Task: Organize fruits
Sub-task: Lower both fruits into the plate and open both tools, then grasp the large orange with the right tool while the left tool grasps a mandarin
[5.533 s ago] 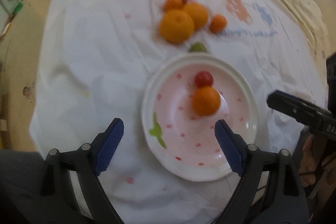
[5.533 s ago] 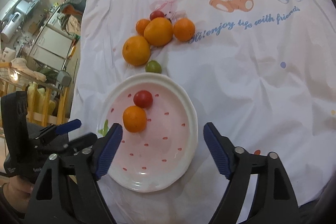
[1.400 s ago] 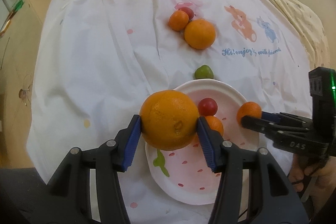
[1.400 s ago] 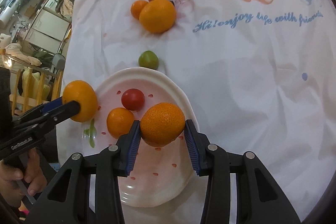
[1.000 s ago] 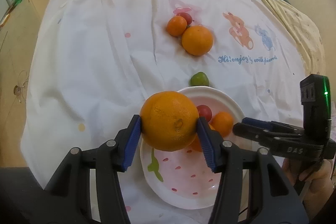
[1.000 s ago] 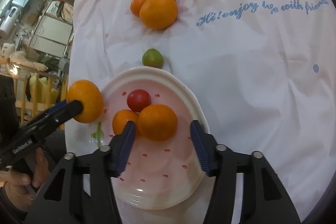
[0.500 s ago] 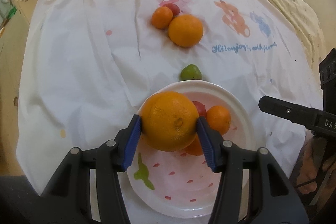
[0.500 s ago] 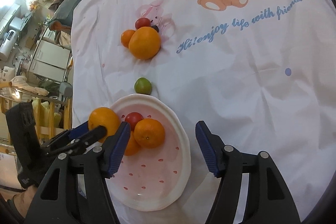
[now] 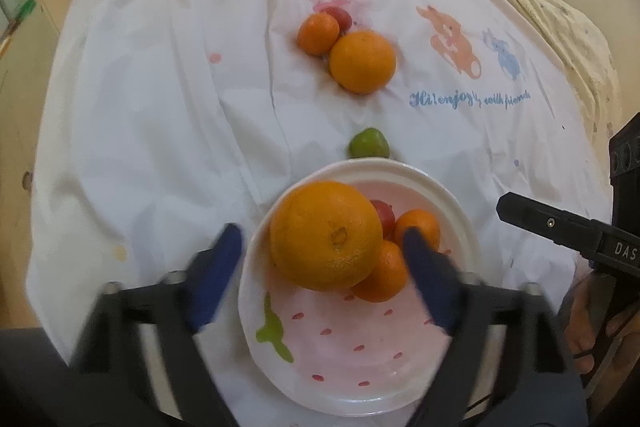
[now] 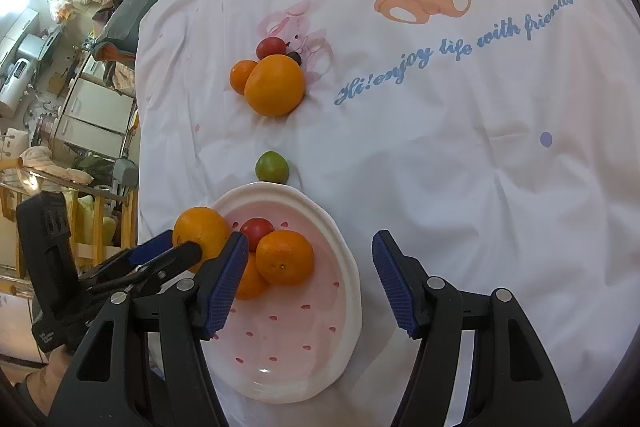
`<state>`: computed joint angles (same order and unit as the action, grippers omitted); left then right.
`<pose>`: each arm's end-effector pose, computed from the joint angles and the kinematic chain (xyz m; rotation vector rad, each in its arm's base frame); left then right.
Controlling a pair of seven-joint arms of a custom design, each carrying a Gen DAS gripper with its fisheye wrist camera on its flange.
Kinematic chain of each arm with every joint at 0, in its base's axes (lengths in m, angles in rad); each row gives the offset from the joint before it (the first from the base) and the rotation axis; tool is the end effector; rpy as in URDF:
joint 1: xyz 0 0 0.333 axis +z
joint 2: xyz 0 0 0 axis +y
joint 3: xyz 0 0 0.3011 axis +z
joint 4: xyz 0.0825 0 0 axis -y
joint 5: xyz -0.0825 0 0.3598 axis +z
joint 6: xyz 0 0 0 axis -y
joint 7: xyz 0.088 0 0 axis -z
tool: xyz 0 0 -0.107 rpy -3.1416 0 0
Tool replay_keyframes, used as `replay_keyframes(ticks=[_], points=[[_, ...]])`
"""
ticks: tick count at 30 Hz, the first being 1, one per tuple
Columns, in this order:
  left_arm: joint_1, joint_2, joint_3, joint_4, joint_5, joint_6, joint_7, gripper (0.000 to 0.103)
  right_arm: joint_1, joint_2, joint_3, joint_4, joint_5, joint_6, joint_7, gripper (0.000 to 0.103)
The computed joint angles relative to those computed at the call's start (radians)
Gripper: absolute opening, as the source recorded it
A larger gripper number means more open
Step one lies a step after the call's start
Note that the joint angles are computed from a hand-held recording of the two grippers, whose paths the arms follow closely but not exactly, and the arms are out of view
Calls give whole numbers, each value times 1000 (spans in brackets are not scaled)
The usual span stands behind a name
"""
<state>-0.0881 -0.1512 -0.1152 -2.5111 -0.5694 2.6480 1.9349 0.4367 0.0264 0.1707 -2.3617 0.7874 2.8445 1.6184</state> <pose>0.4535 -0.0787 0.3651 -2.0530 2.2749 -0.6622 0.4415 0.2611 0.3580 -1.6837 1.9541 0.2215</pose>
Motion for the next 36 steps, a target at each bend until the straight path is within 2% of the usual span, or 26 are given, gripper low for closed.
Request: replay_keyframes(ticks=[5,21,29,33,36], points=[[8,-8,-2,-7,27,17,-19,87,-1,1,0,0,-1,6,1,67],[42,-93,-13,-99,196,211,-165,87,8,-27,-8,-15,31,26,-27,68],[88,-104,-30,-72,317,207,-280,87,24,-67,-26,-29,96,57,-59,70],[97,-92,-22,-36,343,178,-312,87,35,-93,-37,-31,46,92,-13,72],[126,-73,-37,-3,412,152,-363,87,44,-97,-50,-15,14,95,9,72]])
